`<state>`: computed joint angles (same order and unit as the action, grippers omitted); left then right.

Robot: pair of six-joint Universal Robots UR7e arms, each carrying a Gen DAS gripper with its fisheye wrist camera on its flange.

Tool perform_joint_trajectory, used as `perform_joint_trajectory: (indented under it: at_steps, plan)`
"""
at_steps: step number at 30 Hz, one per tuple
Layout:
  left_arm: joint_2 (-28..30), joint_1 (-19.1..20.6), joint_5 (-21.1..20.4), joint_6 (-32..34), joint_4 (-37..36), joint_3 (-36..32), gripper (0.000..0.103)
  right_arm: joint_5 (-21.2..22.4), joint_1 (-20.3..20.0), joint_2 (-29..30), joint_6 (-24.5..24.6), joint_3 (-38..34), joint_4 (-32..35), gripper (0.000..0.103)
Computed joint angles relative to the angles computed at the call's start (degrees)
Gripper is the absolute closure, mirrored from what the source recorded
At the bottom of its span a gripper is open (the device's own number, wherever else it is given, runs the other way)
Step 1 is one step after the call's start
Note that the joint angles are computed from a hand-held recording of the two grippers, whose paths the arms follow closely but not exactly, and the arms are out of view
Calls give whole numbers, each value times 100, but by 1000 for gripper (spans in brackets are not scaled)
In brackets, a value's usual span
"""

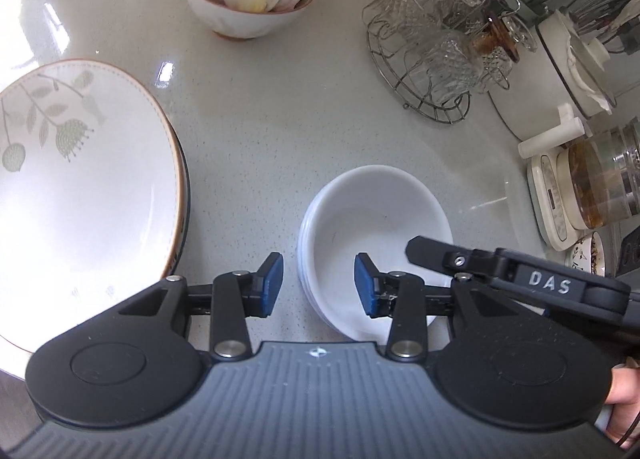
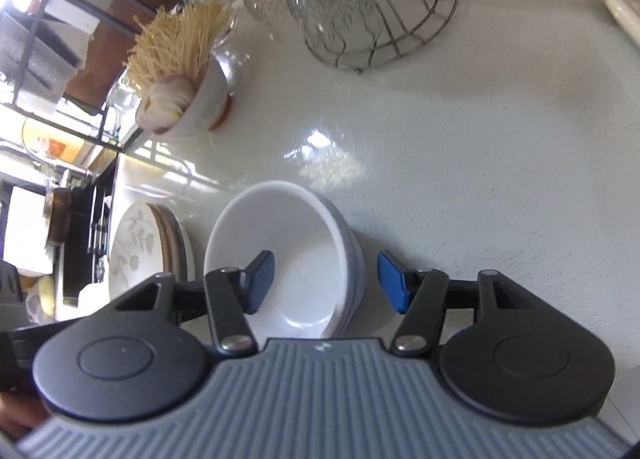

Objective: Organize plates and bowls
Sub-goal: 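Close both grippers on the rim of the stacked bowls, then lift the bowl stack with both grippers and carry it toward the leaf-pattern plates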

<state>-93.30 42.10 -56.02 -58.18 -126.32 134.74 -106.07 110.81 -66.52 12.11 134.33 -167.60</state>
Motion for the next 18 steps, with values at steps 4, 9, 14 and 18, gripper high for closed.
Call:
perform_joint_trajectory:
  at_steps: [4,9,14,18]
  plan:
    - [32,-12,46,-210,32,-1,58,113,-125,51,9,-16,149,54]
    - [215,-2,155,-381,71,-67,58,335,-307,68,-59,-5,217,63]
    - [359,-11,257,-679,201,-120,58,392,-407,62,-142,-25,372,79]
    - [442,-26,336,-856,320,-147,58,469,-460,17,-307,-40,484,79]
